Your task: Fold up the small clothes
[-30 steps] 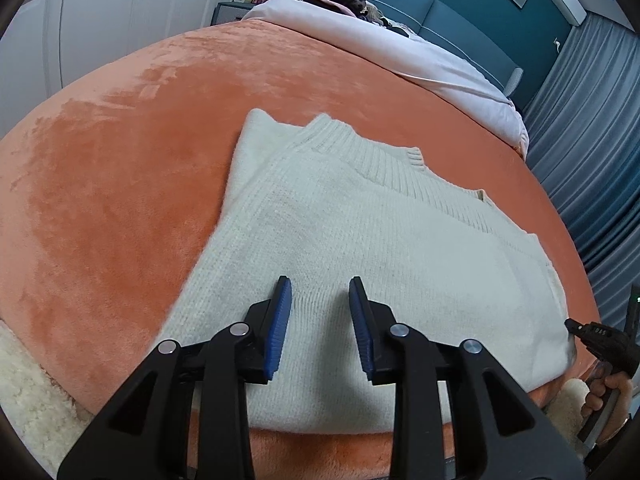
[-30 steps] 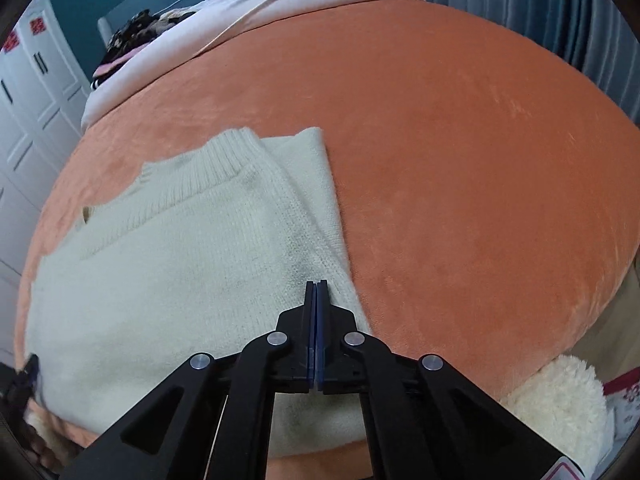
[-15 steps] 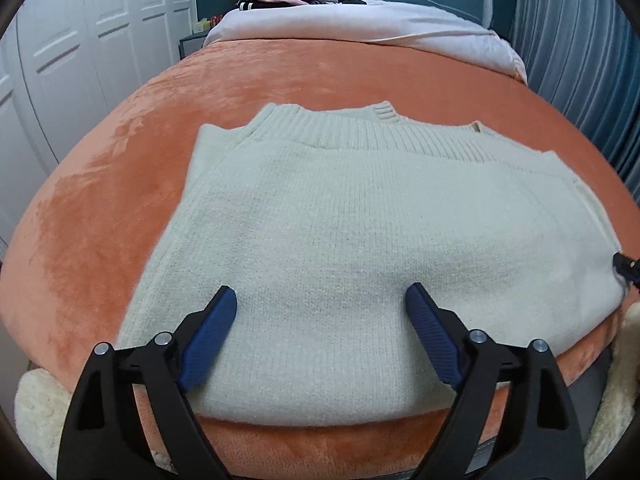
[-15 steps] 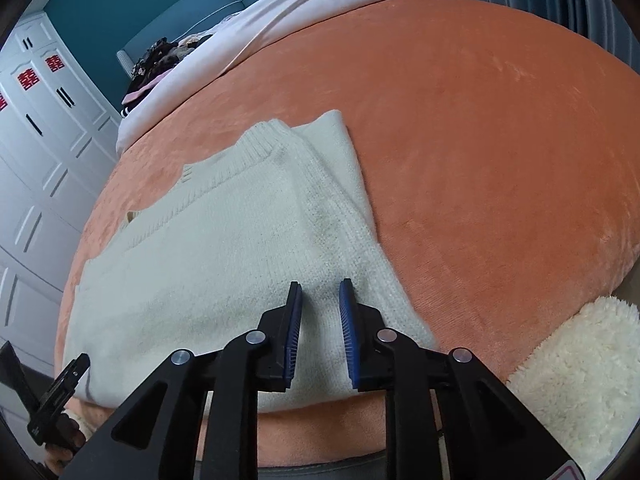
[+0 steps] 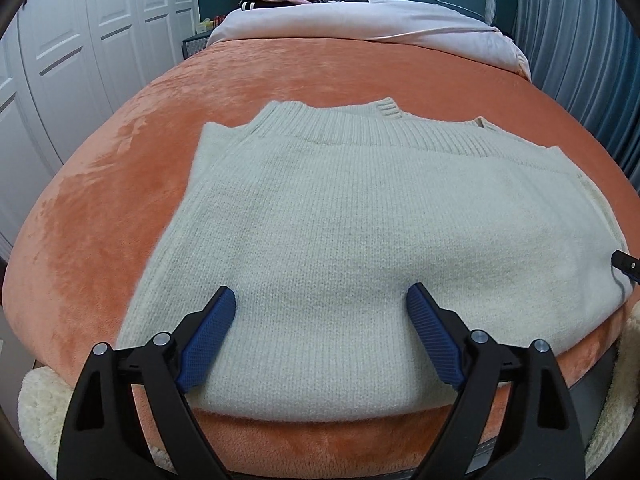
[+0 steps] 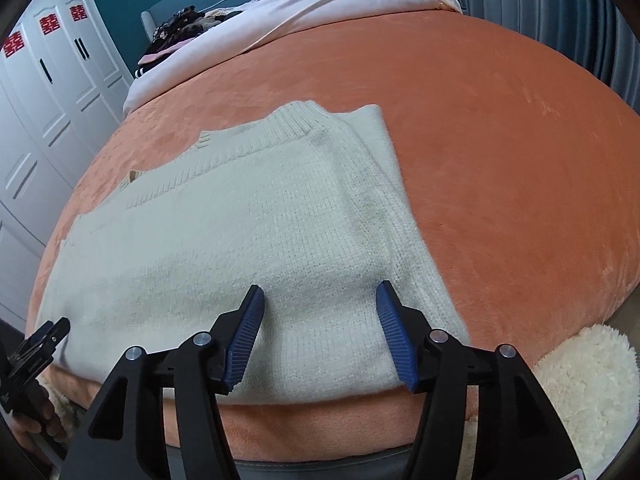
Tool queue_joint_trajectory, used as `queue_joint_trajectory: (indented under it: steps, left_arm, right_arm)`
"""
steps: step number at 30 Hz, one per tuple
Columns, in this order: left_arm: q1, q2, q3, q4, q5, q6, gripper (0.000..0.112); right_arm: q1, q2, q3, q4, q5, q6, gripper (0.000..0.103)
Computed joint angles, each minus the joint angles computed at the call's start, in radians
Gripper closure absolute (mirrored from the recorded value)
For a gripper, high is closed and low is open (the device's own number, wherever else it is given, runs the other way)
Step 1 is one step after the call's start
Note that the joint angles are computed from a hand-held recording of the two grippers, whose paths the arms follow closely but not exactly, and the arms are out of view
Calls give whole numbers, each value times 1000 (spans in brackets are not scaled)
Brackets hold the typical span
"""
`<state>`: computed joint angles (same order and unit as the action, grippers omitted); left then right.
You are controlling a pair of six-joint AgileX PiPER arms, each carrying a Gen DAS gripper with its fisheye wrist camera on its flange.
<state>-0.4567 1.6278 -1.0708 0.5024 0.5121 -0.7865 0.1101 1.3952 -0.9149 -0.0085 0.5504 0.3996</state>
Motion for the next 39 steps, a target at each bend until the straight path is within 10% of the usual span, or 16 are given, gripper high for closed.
queue_joint_trajectory:
  steps: [12, 16, 22, 24, 27, 32, 39]
  left_arm:
    - [21, -49, 31, 31, -27, -98, 25]
    - [148, -86, 6, -129, -78, -82, 21]
    - [230, 210, -459, -275, 176, 169, 21]
    - [241, 335, -631, -350, 292, 296, 41]
    - [242, 440, -800, -395, 429, 387, 103]
    - [255, 467, -854, -405, 461, 411, 103]
    - [252, 436, -791, -361, 421, 320, 89]
  right_arm:
    - [99, 33, -41, -205, 50, 157, 31]
    - [32, -64, -5, -119, -51, 131, 32]
    - [-105, 224, -338, 74, 92, -41, 32]
    - [-92, 337, -442, 10, 158, 2, 34]
    - [-89, 398, -510, 39, 186, -71, 92]
    - [-184, 284, -420, 223, 51, -204, 94]
    - [-137, 336, -414, 53, 115, -55, 84]
